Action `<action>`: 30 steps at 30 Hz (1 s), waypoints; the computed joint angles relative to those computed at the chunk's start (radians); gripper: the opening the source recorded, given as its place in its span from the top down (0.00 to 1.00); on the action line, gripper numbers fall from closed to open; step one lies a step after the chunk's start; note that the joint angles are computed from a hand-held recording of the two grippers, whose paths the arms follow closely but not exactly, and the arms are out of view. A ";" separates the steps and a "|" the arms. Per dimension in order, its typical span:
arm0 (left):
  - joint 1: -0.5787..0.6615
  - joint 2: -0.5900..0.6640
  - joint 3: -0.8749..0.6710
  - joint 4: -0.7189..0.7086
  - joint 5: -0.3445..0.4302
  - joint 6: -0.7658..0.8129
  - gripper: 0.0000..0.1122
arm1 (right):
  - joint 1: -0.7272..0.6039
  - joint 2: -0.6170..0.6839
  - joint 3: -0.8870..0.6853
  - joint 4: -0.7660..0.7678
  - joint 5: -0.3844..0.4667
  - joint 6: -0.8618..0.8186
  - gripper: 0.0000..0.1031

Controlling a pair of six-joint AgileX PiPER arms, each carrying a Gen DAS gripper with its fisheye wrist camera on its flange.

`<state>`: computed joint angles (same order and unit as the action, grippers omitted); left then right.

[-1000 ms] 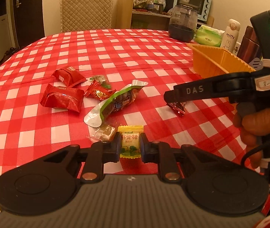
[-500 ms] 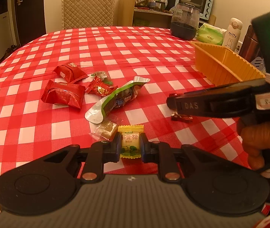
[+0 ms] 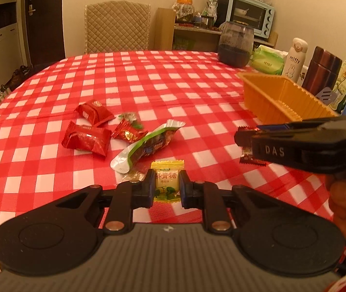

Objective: Organize snacks
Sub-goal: 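Carry the yellow candy and the red-and-gold candy over the orange tray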

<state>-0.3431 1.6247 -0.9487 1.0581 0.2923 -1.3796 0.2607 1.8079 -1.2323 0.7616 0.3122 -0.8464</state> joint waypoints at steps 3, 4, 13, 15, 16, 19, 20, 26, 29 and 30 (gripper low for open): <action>-0.043 -0.016 -0.013 -0.031 0.061 -0.001 0.84 | -0.026 -0.052 0.043 0.030 0.011 -0.036 0.72; -0.058 -0.021 -0.017 -0.044 0.082 -0.002 0.84 | -0.037 -0.070 0.056 0.038 0.017 -0.045 0.72; -0.186 -0.038 -0.082 -0.115 0.251 -0.005 0.84 | -0.152 -0.213 0.148 0.105 0.100 -0.107 0.72; -0.208 -0.036 -0.105 -0.129 0.280 0.000 0.84 | -0.183 -0.238 0.156 0.115 0.124 -0.115 0.72; -0.218 -0.035 -0.117 -0.137 0.292 0.006 0.84 | -0.198 -0.249 0.159 0.119 0.133 -0.116 0.72; -0.241 -0.026 -0.158 -0.170 0.311 0.025 0.84 | -0.249 -0.273 0.155 0.132 0.172 -0.124 0.72; -0.248 -0.021 -0.173 -0.178 0.315 0.032 0.84 | -0.266 -0.277 0.151 0.132 0.184 -0.124 0.72; -0.289 0.040 -0.298 -0.220 0.333 0.077 0.84 | -0.363 -0.279 0.116 0.138 0.230 -0.140 0.72; -0.303 0.082 -0.372 -0.245 0.335 0.112 0.84 | -0.411 -0.264 0.083 0.135 0.246 -0.144 0.72; -0.307 0.098 -0.400 -0.256 0.337 0.128 0.84 | -0.430 -0.254 0.069 0.137 0.255 -0.151 0.72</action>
